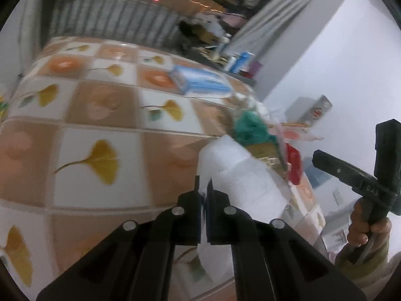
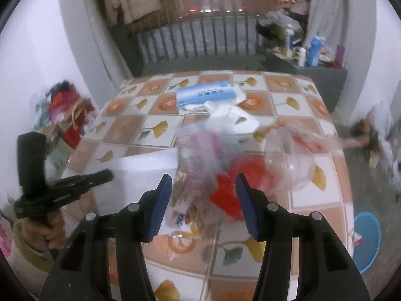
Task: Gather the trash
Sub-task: 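Grasp the clear plastic bag with the right tool while the left tool grasps the tissue, then carry the plastic bag and tissue over the blue wastebasket and open both tools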
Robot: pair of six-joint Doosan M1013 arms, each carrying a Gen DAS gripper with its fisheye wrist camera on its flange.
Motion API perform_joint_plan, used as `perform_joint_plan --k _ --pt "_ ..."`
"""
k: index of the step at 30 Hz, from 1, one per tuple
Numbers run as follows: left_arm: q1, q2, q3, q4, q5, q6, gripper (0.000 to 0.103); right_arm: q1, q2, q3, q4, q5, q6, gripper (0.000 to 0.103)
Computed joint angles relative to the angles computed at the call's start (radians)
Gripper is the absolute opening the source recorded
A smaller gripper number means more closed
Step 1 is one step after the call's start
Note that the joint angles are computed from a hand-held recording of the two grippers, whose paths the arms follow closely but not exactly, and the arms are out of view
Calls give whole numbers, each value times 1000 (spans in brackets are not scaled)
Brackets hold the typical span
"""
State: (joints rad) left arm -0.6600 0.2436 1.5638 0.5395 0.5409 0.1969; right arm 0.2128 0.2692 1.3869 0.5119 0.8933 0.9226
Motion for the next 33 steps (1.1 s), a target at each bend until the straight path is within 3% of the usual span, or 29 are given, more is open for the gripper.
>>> perform_joint_plan --k 7,12,17,23,33 --pt "-2 -42 61 101 30 -194 2 65 19 -10 -184 -106 33 50" --pt "-1 -52 73 133 30 -234 2 98 37 -20 -295 -151 102 50" --pt "-1 -49 74 144 12 -243 2 121 58 -35 -423 -160 216 30" --pt "-1 -51 79 154 3 -251 2 94 43 -27 -356 -167 238 8" --pt "-16 -65 80 242 7 -326 2 -6 9 -25 36 -95 134 5"
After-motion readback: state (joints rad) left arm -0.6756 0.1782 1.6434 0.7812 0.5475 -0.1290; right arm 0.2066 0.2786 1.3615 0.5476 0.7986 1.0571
